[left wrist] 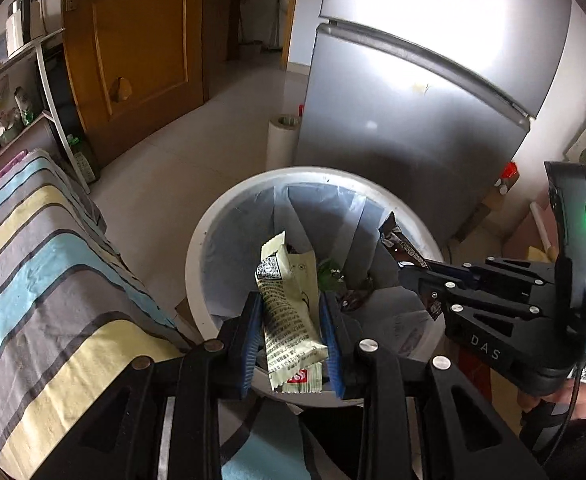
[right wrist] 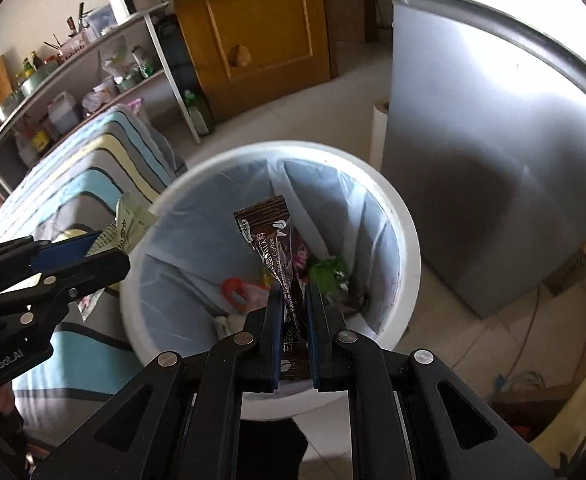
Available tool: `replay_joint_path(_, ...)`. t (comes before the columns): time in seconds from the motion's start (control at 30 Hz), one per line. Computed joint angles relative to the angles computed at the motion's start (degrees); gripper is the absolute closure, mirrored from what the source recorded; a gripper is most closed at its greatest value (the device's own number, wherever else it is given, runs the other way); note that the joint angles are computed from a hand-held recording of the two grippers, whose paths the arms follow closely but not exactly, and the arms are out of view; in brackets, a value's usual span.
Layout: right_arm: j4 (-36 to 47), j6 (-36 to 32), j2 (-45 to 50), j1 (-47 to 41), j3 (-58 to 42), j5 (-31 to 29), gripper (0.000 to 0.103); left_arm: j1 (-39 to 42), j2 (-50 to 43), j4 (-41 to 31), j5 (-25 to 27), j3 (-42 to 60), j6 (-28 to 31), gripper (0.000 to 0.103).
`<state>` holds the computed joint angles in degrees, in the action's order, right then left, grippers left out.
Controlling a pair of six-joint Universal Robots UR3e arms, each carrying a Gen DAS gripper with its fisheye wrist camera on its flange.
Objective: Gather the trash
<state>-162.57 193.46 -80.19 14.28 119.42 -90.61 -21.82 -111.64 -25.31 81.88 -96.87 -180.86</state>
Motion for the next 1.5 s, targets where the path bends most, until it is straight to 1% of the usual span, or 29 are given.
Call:
replay_joint_path(0.07,0.23,-0.28,1.1,-0.24,-0.6,-0.23,0.092,0.4,-0.3,-0.6,-1.11,0.28,0.04,0.072)
replay_joint_path(0.13,1.65,0.04,1.71,-0.42,-1.52,-0.2,0.092,0.04,-0.88,-1.24,-0.85,1.11,-0.12,0.072)
replay_joint_path(0.2,1.26,0.17,2.12,-0.59,-1.49,0.7,0.091,0.17,-0.89,-1.7,-0.99,1.22,-0.04,0.072)
replay_joint_path(0.23,0.88,0.38,2.4,-0.53,-1.42,0.61,0.09,0.12,-0.85,-1.83,-0.63,1.23,-0.24,0.069)
replay_joint_path(0.27,0.76,0.61,2.44,-0.42,-1.41,0.32,0.088,0.29,-0.95,-2.18,-0.43,1.62,-0.17,0.061)
replay_joint_path(0.3,0.19,0.57,2.9,-0.61,-1.33,0.4,0.083,0.41,-0.76,-1.95,-0.42,1.39,-0.43,0.057)
replay_joint_path(0.33,-0.33,0.75,2.86,-0.73,-1.04,0.54,0.075,0.88,-0.27,-1.63,-0.93,0.72,-0.41,0.05)
replay_joint_path(0.37,-0.75,0.87,2.64,-0.82,-0.69,0.79,0.069,0.95,-0.32,-1.34,-1.14,0.64,-0.59,0.048)
replay_joint_path(0.4,-0.93,1.15,2.73,-0.72,-0.78,0.8,0.06,0.97,-0.19,-1.15,-0.98,0.5,-0.72,0.048)
replay_joint_path(0.43,-1.17,1.5,2.54,-0.62,-0.63,0.68,0.059,0.91,-0.01,-1.08,-0.54,0.38,-0.68,0.048)
replay_joint_path(0.57,-2.99,2.49,0.65,0.56,0.81,-0.73,0.059,1.62,1.88,-0.15,-1.48,-1.6,-1.08,0.048)
replay_joint_path(0.67,-4.96,3.96,-1.4,1.93,2.4,-2.5,0.059,1.62,4.6,2.2,-0.23,-4.72,-0.83,0.045)
replay_joint_path(0.73,-6.31,4.84,-2.98,3.04,3.6,-3.69,0.059,1.97,6.62,3.52,-0.29,-7.04,-1.14,0.045)
replay_joint_path(0.8,-6.8,6.44,-4.75,5.44,4.34,-6.62,0.059,2.94,9.64,5.19,-1.11,-10.37,-1.51,0.044)
replay_joint_path(0.97,-6.5,10.22,-9.09,10.82,5.74,-12.08,0.059,4.33,17.4,8.35,-0.29,-18.43,-1.85,0.041)
replay_joint_path(1.03,-6.12,12.25,-10.67,13.91,6.08,-14.95,0.059,3.14,20.54,10.49,3.75,-21.81,-2.28,0.039)
replay_joint_path(1.07,-5.93,13.28,-11.04,15.46,6.05,-16.55,0.059,2.68,21.76,11.42,4.84,-23.12,-2.34,0.038)
replay_joint_path(1.17,-3.86,16.98,-11.73,21.45,5.14,-22.62,0.059,2.4,26.61,12.22,5.86,-27.29,-2.85,0.035)
replay_joint_path(1.3,-0.88,21.69,-11.87,28.52,3.57,-29.35,0.059,0.19,32.25,13.57,9.97,-32.5,-3.91,0.031)
replay_joint_path(1.4,-0.03,24.09,-11.63,32.56,3.0,-32.7,0.058,-1.14,35.51,13.85,12.37,-35.18,-4.55,0.031)
replay_joint_path(1.5,0.32,25.67,-10.89,35.59,2.41,-33.96,0.057,-1.77,38.66,13.24,14.72,-37.34,-5.37,0.029)
